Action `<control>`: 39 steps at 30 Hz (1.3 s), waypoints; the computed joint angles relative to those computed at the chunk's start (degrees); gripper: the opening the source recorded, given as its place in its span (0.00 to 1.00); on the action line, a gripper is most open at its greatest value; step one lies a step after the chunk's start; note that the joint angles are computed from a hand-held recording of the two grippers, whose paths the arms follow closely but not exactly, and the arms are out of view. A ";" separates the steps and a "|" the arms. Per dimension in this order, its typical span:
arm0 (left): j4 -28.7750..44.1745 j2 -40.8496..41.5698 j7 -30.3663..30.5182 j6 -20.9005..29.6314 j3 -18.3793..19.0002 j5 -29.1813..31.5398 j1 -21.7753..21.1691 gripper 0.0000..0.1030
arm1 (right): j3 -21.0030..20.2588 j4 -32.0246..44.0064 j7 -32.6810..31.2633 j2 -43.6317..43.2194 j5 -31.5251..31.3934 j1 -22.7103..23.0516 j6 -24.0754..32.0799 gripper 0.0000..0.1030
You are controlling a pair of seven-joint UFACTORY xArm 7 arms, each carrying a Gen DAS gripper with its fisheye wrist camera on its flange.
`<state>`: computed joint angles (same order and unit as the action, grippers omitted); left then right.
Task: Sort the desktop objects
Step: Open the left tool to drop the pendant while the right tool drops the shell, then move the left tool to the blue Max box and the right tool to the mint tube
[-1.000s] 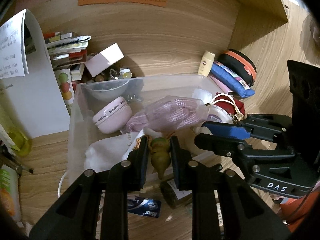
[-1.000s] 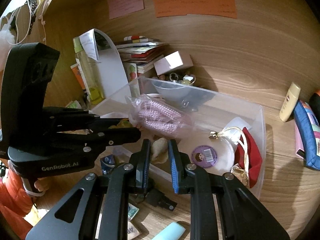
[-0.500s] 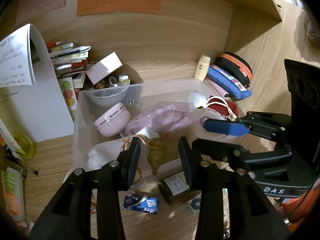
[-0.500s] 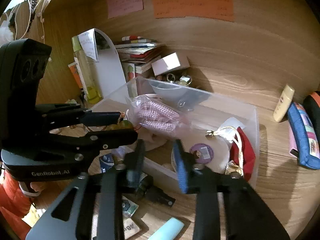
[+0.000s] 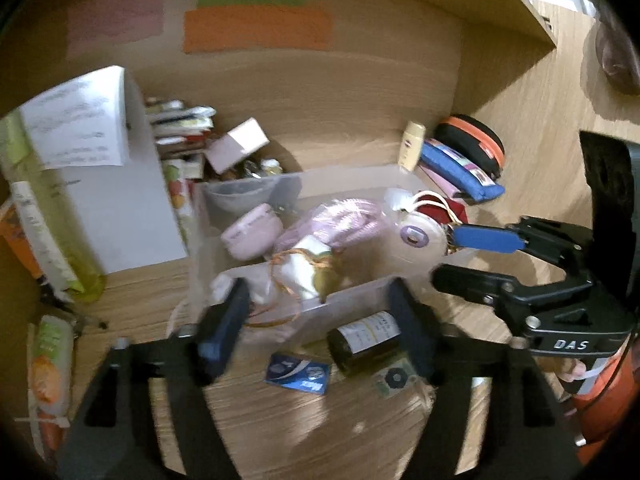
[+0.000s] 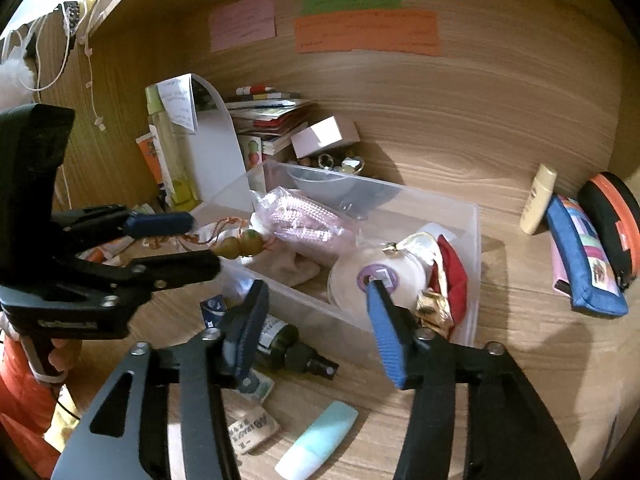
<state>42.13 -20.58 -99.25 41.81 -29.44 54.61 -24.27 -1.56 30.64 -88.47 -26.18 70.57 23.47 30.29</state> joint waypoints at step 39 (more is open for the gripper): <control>-2.54 7.50 7.09 1.83 4.39 -13.73 -6.34 0.93 | -6.78 -9.84 10.01 -2.38 -18.54 -1.24 -1.91 0.77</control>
